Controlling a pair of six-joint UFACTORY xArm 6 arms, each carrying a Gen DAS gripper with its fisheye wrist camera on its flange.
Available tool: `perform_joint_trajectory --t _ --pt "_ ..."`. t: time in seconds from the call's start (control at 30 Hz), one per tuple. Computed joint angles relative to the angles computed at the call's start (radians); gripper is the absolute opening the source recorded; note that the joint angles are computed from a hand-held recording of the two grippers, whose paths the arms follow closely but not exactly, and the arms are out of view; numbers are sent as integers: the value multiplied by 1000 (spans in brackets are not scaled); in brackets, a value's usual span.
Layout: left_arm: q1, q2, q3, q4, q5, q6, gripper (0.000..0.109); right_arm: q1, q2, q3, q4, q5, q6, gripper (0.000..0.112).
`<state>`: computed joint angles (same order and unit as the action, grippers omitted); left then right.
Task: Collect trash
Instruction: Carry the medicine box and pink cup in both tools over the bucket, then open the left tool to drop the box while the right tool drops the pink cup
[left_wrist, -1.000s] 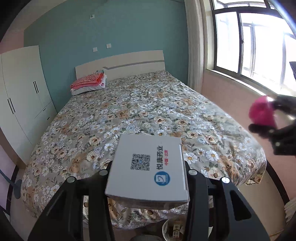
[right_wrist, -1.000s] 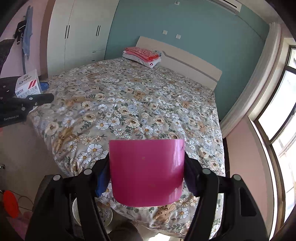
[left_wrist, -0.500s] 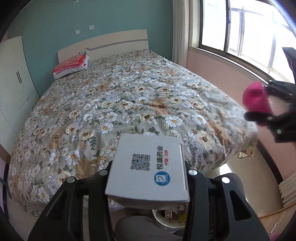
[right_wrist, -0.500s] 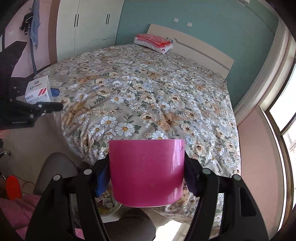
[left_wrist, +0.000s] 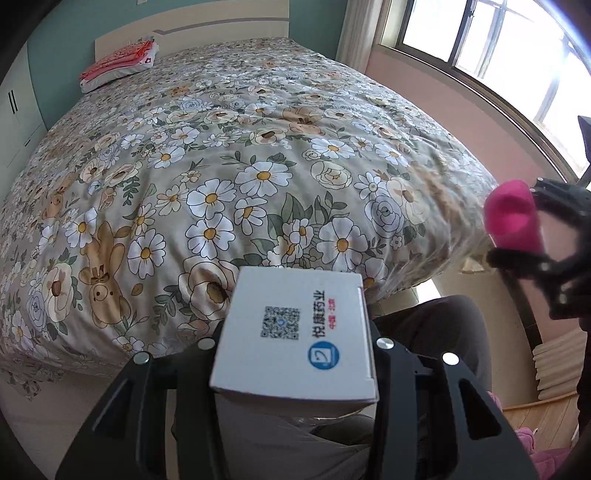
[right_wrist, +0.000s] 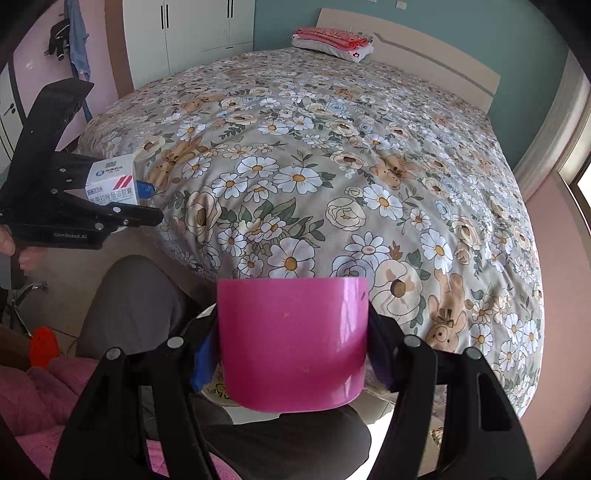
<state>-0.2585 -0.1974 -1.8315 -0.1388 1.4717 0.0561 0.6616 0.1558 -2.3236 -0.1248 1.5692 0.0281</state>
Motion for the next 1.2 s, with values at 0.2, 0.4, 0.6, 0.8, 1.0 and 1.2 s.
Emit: perform_joint_trajectory --t 0.2,0.4,0.6,0.8,1.0,1.2 --pt "-2 -53 181 -38 -19 -4 45 -4 -141 359 55 -131 27 66" --pt "-32 -81 358 -52 -30 -21 45 -17 -201 596 121 -209 41 66" --pt "-60 -77 500 -57 -77 -50 45 -17 -211 762 177 -262 56 66" --pt "-77 -52 602 -65 -121 -85 45 -12 -175 866 213 -305 76 66" --pt "-72 -13 657 -96 -165 -122 45 -14 -117 919 260 -326 95 66" --pt "-70 9 708 -110 -227 -156 45 -11 -48 918 310 -332 115 66"
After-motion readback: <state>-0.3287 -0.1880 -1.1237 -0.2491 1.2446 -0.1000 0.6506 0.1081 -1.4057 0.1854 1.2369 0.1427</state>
